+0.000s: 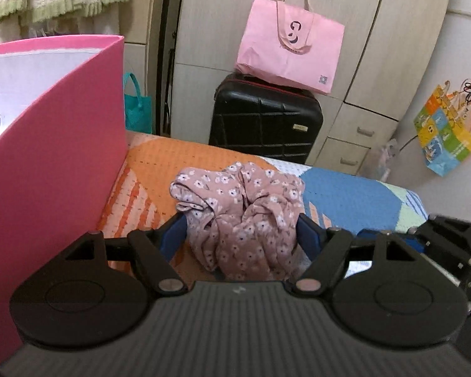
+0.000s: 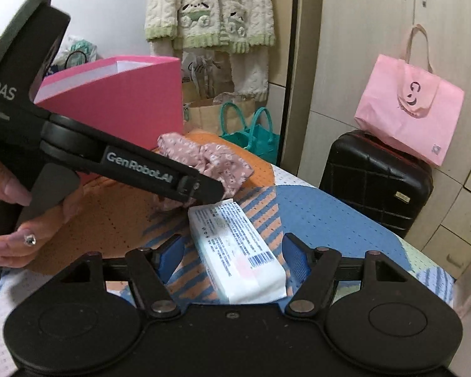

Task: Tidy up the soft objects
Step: 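Grasp the pink scrunchie with the left tool while the right tool grasps the wipe pack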

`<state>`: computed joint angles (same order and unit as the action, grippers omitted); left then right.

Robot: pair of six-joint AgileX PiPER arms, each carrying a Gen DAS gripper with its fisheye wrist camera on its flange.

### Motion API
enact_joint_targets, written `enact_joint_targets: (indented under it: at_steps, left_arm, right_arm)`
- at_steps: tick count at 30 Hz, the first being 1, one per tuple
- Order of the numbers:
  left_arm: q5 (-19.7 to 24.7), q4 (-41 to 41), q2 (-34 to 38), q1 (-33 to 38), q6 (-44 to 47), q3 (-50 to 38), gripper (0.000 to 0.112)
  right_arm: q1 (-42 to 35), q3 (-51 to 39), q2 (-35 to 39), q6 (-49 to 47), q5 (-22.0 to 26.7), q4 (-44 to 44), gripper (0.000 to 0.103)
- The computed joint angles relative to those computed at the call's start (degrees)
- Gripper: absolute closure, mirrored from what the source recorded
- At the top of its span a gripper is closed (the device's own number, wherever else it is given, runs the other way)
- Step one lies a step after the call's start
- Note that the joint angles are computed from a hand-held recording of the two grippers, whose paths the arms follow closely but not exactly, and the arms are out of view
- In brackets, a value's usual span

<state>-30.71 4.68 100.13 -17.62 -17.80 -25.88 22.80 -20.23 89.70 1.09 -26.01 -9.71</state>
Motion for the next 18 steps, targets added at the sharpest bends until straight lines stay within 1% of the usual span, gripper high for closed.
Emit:
enact_joint_targets:
  at_steps: [2, 4, 5, 6, 7, 9, 10, 12, 13, 15, 18]
  left_arm:
    - [-1.7, -2.7, 0.7, -0.8, 2.0, 0.1, 0.038]
    - [-1.7, -4.1, 1.5, -1.2, 3.2, -0.4, 0.041]
    - [-2.6, -4.8, 1.7, -1.4, 4.1, -0.2, 0.044]
    - [-3.1, -5.6, 1.9, -1.6, 5.0, 0.0, 0.051]
    - [-3.2, -7.1, 2.1, -1.9, 6.4, -0.1, 0.054]
    - [-3.8, -9.7, 2.5, -2.7, 9.1, -0.2, 0.064]
    - [-4.2, -11.0, 2.9, -3.2, 10.5, -0.3, 0.066]
    - [-5.0, -14.3, 3.4, -4.1, 14.1, -0.4, 0.078]
    - [-5.3, -16.7, 3.7, -4.9, 16.5, -0.5, 0.079]
    - [-6.0, -18.7, 3.8, -5.7, 19.1, -0.3, 0.088]
    - [-5.7, -18.7, 3.4, -6.0, 19.9, -0.3, 0.095]
  right_arm:
    - [0.4, -0.9, 1.4, 0.5, 0.3, 0.4, 0.03]
    - [0.6, -0.5, 2.2, 0.2, -1.1, 1.2, 0.031]
    - [0.7, -0.1, 2.1, -0.1, -1.7, 1.6, 0.033]
    - [0.8, 0.4, 1.8, -0.7, -1.9, 2.3, 0.042]
    - [0.6, 0.6, 1.5, -1.0, -2.1, 2.5, 0.045]
    - [-0.3, 1.3, 0.7, 1.5, -2.2, -0.1, 0.049]
    - [-0.9, 1.2, 0.7, 3.0, -2.0, -1.4, 0.053]
    - [-0.8, 1.2, 0.3, 3.7, -1.4, -0.6, 0.056]
    - [-0.6, 1.4, 0.0, 3.5, -1.2, 0.0, 0.057]
    - [0.2, 1.7, -0.4, 2.6, -0.9, 2.1, 0.058]
    - [0.9, 1.7, -0.2, 2.1, -0.6, 4.6, 0.058]
